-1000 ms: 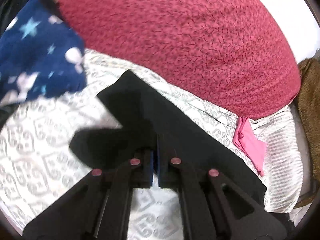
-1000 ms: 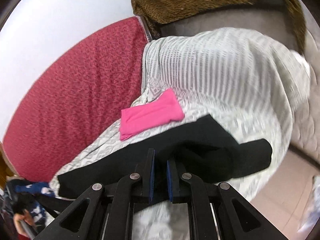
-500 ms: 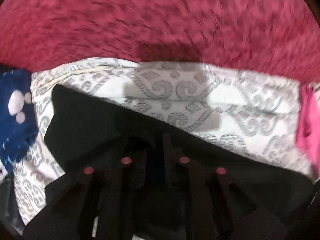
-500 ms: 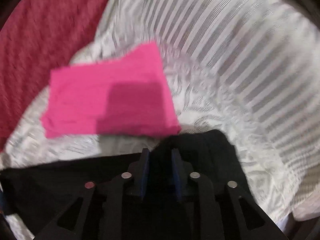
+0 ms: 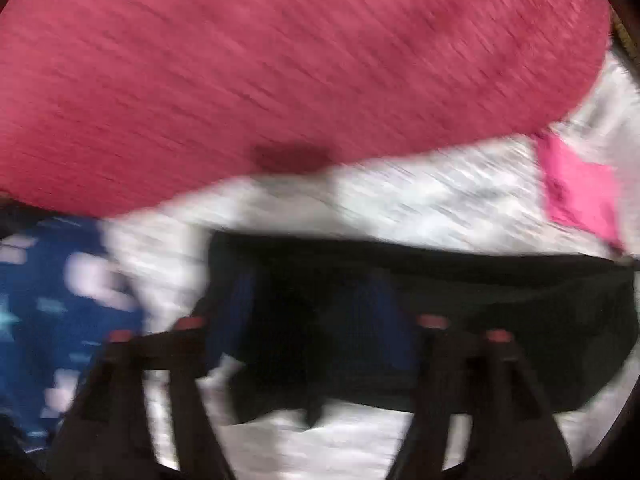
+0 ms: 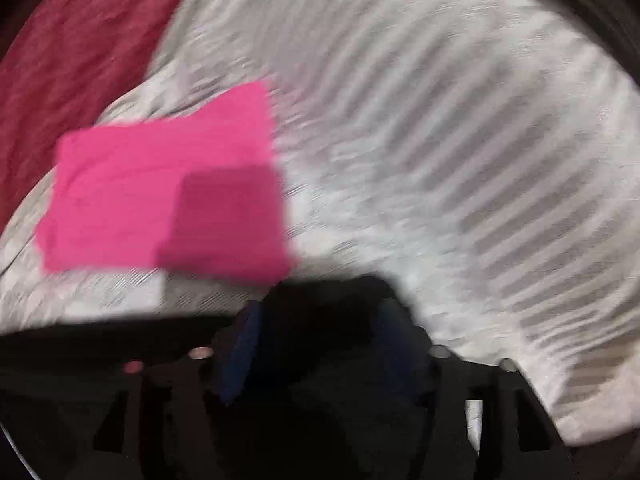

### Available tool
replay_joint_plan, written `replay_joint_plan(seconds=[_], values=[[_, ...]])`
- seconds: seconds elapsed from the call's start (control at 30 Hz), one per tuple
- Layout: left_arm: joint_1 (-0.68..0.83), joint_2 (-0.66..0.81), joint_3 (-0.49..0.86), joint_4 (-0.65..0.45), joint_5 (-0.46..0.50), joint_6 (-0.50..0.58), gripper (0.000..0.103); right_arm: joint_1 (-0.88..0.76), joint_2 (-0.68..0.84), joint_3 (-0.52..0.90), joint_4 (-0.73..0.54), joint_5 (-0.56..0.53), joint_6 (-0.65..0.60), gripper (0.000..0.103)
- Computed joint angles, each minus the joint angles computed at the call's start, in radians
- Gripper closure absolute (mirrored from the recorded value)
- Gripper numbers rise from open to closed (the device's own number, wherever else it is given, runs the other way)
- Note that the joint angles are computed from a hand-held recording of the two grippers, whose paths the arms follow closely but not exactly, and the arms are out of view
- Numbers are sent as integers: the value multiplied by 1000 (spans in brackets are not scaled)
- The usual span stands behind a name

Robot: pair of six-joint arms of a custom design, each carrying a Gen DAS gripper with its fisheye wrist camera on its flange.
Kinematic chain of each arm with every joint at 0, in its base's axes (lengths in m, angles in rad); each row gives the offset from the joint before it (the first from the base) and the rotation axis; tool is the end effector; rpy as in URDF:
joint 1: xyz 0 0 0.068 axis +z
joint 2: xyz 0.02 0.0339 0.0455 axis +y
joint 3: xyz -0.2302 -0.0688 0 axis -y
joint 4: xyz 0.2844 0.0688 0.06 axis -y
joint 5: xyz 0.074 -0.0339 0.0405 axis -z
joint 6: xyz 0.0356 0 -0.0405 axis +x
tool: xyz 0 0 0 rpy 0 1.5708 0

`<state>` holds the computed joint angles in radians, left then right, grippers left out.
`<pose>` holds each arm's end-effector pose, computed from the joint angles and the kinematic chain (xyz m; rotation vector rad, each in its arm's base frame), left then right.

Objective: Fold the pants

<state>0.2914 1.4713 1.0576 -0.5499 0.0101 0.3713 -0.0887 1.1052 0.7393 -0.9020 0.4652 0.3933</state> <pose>0.3298 0.0985 0.1932 0.1060 2.5509 0.2480 0.2329 -0.0367 0.1725 0.7443 2.6167 -0.5736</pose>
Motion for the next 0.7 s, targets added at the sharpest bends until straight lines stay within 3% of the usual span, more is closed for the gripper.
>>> replay_joint_plan(seconds=[0.07, 0.1, 0.2, 0.33, 0.4, 0.5, 0.6, 0.67, 0.7], values=[[32, -93, -85, 120, -60, 53, 17, -2, 28, 15, -15, 142, 24, 36], [60, -124, -112, 131, -52, 77, 17, -4, 49, 30, -56, 160, 45, 36], [165, -224, -229, 157, 93, 181, 17, 18, -125, -32, -117, 37, 41, 36], [230, -305, -416, 166, 208, 343, 17, 392, -249, -38, -251, 116, 135, 36], [219, -319, -477, 181, 213, 374, 17, 586, -182, 11, -254, 145, 180, 36], [108, -299, -570, 306, 161, 324, 18, 825, -33, 105, -224, 142, 226, 36], [26, -189, -531, 354, 101, 233, 34, 968, 57, 146, -164, 117, 280, 36], [8, -81, -446, 328, 61, 209, 95, 1028, 77, 141, -131, 92, 317, 36], [6, -15, -368, 274, 50, 191, 97, 1028, 86, 127, -103, 83, 312, 36]])
